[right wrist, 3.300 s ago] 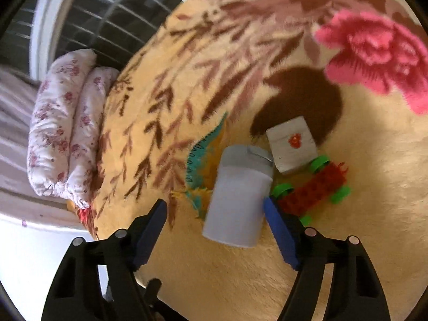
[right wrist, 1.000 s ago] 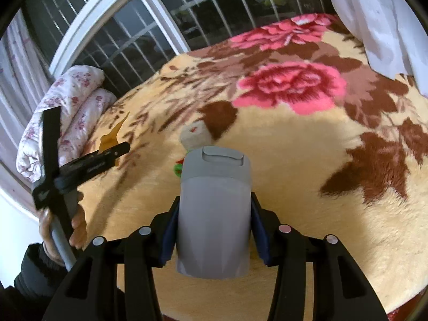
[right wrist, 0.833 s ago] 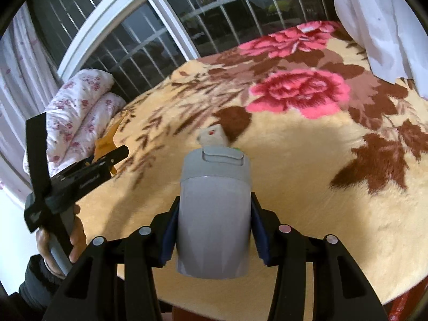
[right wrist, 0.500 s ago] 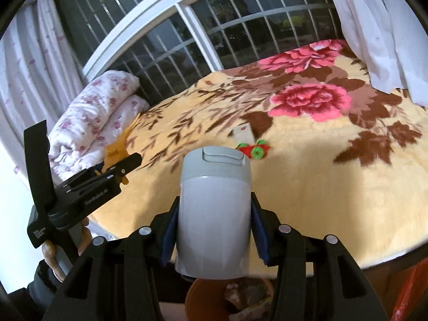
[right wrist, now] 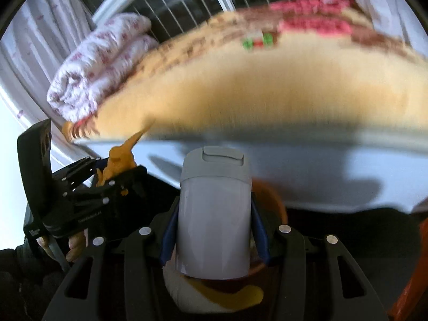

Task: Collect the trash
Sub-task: 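Lower both tools over the orange bucket and release the dinosaur and bottle, then grasp the red-green toy car with the right gripper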

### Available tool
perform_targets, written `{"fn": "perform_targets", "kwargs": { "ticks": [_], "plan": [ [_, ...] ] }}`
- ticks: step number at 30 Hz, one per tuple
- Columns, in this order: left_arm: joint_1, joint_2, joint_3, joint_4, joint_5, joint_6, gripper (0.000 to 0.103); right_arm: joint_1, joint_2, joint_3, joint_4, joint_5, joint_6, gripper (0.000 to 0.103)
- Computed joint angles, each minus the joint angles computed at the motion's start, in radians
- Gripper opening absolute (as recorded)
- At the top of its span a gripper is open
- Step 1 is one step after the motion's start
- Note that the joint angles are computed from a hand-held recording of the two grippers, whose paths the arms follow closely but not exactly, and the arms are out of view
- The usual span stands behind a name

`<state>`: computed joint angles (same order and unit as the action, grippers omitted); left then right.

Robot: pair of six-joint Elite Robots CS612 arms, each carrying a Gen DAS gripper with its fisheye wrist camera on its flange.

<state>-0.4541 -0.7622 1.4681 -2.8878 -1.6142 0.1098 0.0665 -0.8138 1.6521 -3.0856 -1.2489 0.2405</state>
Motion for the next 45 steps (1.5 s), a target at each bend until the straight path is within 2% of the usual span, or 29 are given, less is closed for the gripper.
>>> {"fn": "perform_targets", "kwargs": {
  "ticks": [4, 12, 19, 20, 21, 22, 23, 27, 31, 33, 36, 38, 40, 42, 45],
  "plan": [
    [0.001, 0.020, -0.009, 0.100, -0.010, 0.012, 0.053, 0.002, 0.028, -0.009, 0.054, 0.020, 0.008, 0.048],
    [-0.005, 0.095, -0.126, 0.358, 0.001, 0.028, 0.053, 0.003, 0.096, -0.091, 0.210, 0.060, 0.011, 0.048],
    [-0.001, 0.143, -0.205, 0.483, -0.009, 0.021, 0.053, 0.002, 0.134, -0.151, 0.322, 0.071, -0.008, 0.049],
    [-0.002, 0.148, -0.214, 0.501, -0.004, 0.025, 0.053, 0.002, 0.139, -0.160, 0.338, 0.073, -0.009, 0.052],
    [-0.006, 0.155, -0.227, 0.530, 0.013, 0.033, 0.059, 0.003, 0.144, -0.168, 0.356, 0.074, -0.010, 0.066],
    [-0.009, 0.160, -0.234, 0.549, 0.030, 0.036, 0.070, 0.001, 0.149, -0.175, 0.376, 0.071, -0.011, 0.071],
    [-0.012, 0.163, -0.235, 0.555, 0.047, 0.038, 0.073, 0.001, 0.152, -0.177, 0.378, 0.063, -0.006, 0.071],
    [-0.016, 0.161, -0.233, 0.553, 0.057, 0.057, 0.073, -0.006, 0.149, -0.169, 0.377, 0.065, 0.003, 0.071],
    [-0.011, 0.147, -0.218, 0.530, 0.027, 0.068, 0.073, -0.010, 0.105, -0.121, 0.316, 0.041, -0.010, 0.071],
    [-0.007, 0.124, -0.191, 0.486, 0.001, 0.093, 0.073, -0.013, 0.076, -0.098, 0.287, 0.042, -0.031, 0.071],
    [-0.007, 0.077, -0.136, 0.372, -0.020, 0.130, 0.073, -0.024, 0.016, -0.055, 0.180, 0.056, -0.092, 0.071],
    [-0.004, 0.057, -0.120, 0.313, -0.035, 0.137, 0.074, -0.030, -0.005, -0.053, 0.112, 0.044, -0.116, 0.073],
    [-0.001, 0.039, -0.112, 0.244, -0.050, 0.125, 0.080, -0.034, -0.005, -0.095, 0.082, 0.007, -0.138, 0.077],
    [0.005, 0.027, -0.111, 0.188, -0.076, 0.096, 0.081, -0.032, 0.012, -0.152, 0.064, -0.062, -0.151, 0.082],
    [0.011, 0.017, -0.113, 0.118, -0.102, 0.052, 0.081, -0.027, 0.069, -0.279, 0.067, -0.189, -0.124, 0.083]
  ]
}}
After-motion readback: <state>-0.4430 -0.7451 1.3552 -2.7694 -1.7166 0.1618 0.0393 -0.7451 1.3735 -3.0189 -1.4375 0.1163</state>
